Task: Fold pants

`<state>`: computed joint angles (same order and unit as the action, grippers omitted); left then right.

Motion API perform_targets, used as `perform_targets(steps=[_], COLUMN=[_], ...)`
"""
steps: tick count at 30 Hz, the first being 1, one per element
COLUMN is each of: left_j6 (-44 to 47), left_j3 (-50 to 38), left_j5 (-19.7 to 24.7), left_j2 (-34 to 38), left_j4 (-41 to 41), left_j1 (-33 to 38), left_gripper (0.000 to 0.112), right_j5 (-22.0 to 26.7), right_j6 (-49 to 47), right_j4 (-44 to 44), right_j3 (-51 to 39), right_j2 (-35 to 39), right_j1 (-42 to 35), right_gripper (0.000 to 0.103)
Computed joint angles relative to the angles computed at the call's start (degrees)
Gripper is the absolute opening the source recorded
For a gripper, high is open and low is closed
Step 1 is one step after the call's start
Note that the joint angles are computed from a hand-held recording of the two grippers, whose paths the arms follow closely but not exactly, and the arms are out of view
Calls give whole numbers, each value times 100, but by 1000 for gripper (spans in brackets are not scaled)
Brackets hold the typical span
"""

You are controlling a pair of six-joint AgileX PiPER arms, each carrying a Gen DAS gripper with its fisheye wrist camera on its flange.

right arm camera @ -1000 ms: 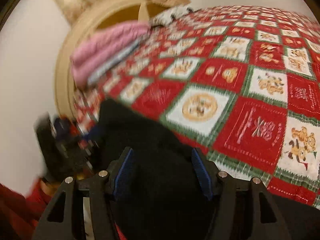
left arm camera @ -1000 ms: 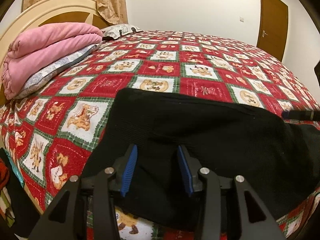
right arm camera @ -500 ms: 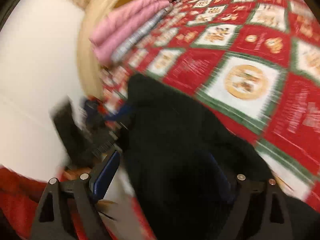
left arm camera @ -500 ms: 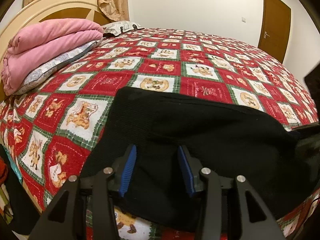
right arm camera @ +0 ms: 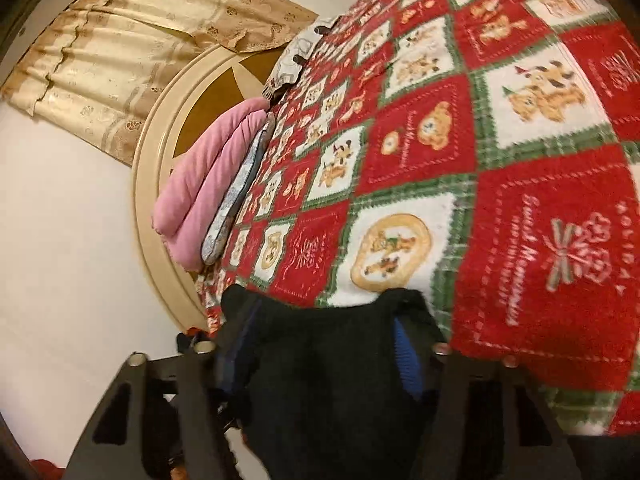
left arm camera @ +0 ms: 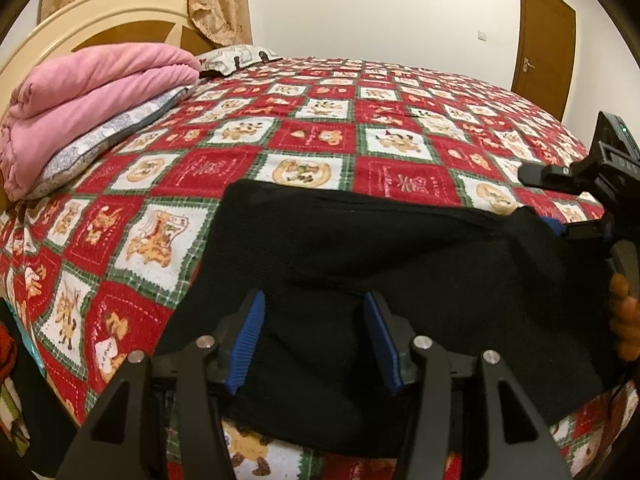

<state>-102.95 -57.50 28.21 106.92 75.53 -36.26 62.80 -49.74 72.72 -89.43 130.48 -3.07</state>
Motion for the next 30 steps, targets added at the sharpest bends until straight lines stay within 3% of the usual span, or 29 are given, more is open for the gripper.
perform_targets(steps=[2,6,10,15,17,22,26,28,30], left_j6=[-5,181,410,333,417,513,505,513,555], left_j3=[-31,-36,-182,-368,-426,-533,-555,-566,-596], left_j5=[116,105,238,516,574,666,716,747,793], left_j2=[44,16,51,191,208,256,276,283,296], left_j4=[39,-83,-476,-602,-734,-892,-905,-923,-962], left_j1=[-55,-33,-64,-175,-185,-191,-210,-217,-233], left_gripper=[56,56,56,58,58,59,59,59,59], right_j5=[89,-673,-1629,-2000,-1787,-2121,-1889,-2064,-1861], right_j6=[381,-300,-154,1051,1465,3057,4653,5192,5436], right_j4=[-401,-726,-1945,-3433,-3775,-5267,-6994,-7805,-8054], right_j3=[172,1574,1960,844,103,-814,-1802,-1794,-2051], right_j2=[-337,-2059,-3231,-2607,-1965,-1037,-193,-117,38], right_j1=[-206,-1427,-2933,-4070,-4201,-3623,-3092,-2847,-2773], right_gripper=[59,60,60,60,60,60,60,66,66])
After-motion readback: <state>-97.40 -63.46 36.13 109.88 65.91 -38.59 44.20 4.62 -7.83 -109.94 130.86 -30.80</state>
